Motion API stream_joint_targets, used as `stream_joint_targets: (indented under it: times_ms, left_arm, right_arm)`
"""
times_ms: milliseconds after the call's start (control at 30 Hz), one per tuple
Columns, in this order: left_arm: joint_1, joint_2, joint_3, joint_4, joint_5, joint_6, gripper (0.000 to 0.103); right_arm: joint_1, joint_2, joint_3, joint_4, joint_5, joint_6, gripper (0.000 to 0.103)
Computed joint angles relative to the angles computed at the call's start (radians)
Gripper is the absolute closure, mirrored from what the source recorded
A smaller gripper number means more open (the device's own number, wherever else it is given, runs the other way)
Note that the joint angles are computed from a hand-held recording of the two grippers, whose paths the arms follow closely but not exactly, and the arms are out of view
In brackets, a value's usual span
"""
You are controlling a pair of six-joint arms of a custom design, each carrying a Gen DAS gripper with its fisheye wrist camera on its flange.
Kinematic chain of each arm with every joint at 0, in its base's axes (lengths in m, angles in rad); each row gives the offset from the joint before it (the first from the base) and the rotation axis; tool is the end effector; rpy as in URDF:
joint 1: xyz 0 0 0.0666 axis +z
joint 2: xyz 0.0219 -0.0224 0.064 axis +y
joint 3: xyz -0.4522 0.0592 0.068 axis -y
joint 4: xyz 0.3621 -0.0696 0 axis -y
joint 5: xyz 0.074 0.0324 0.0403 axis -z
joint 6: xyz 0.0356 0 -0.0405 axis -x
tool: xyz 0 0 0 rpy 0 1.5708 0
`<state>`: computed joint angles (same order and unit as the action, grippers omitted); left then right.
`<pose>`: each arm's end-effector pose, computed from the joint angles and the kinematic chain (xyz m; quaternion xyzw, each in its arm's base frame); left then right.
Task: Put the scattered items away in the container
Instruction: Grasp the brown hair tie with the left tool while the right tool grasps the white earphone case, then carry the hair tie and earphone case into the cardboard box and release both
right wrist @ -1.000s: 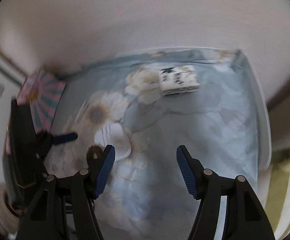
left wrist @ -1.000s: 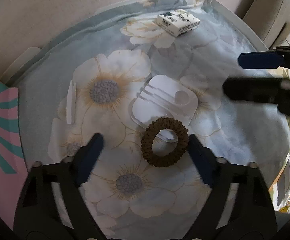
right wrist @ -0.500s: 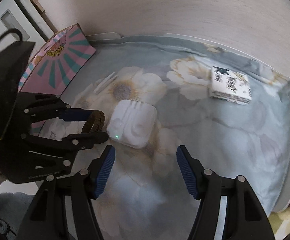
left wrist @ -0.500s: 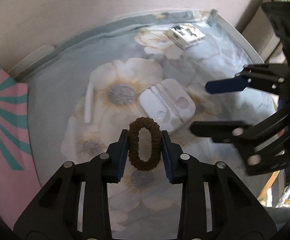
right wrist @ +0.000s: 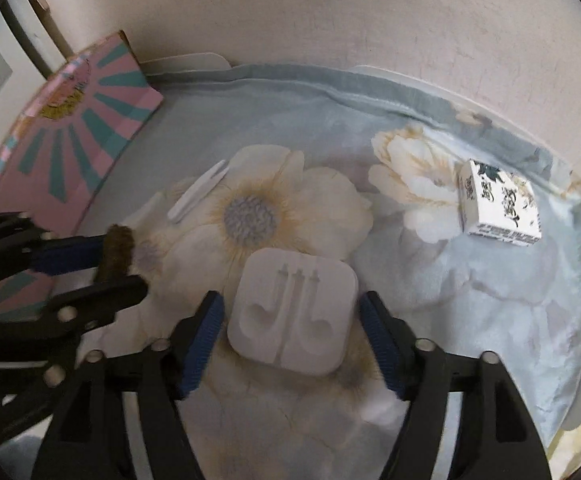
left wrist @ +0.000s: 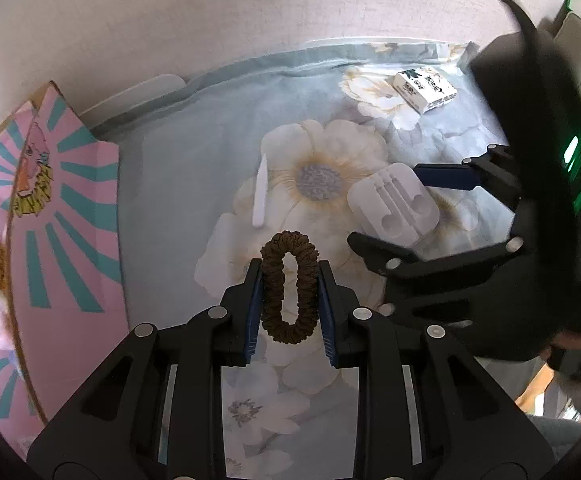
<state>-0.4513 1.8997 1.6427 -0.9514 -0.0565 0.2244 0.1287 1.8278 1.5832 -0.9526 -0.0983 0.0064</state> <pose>0.5597 -0.2695 0.3421 0.1063 0.9775 -0.0335 0.1792 0.5884 0.0793 0.3610 -0.0753 0.9786 0.0595 0.1822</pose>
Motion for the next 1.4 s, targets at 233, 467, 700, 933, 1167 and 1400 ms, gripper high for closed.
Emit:
stream_joint_targets:
  times_ms: [233,467,700,933,1167,1400]
  left_arm:
    - [0.016,0.0,0.009,-0.012,0.024,-0.016,0.08]
    - [0.031,0.014,0.039,-0.037,0.047,-0.046,0.08]
    - [0.028,0.0,0.086,-0.073,0.058,-0.082,0.08]
    - [0.031,-0.058,0.117,-0.07,0.062,-0.133,0.08]
    - [0.068,-0.161,0.056,-0.018,0.08,-0.127,0.08]
    - [0.168,-0.304,-0.087,0.008,0.037,-0.074,0.08]
  right_arm:
    - [0.031,-0.016,-0.043,0.08,0.096,-0.013,0.044]
    - [0.009,-0.016,-0.029,0.078,0.081,-0.052,0.044]
    - [0.003,-0.06,-0.021,0.07,0.098,-0.088,0.044]
    - [0.002,-0.122,0.012,0.051,0.132,-0.137,0.044]
    - [0.027,-0.167,0.06,0.104,0.153,-0.16,0.044]
    - [0.096,-0.175,0.165,0.1,0.143,-0.133,0.044]
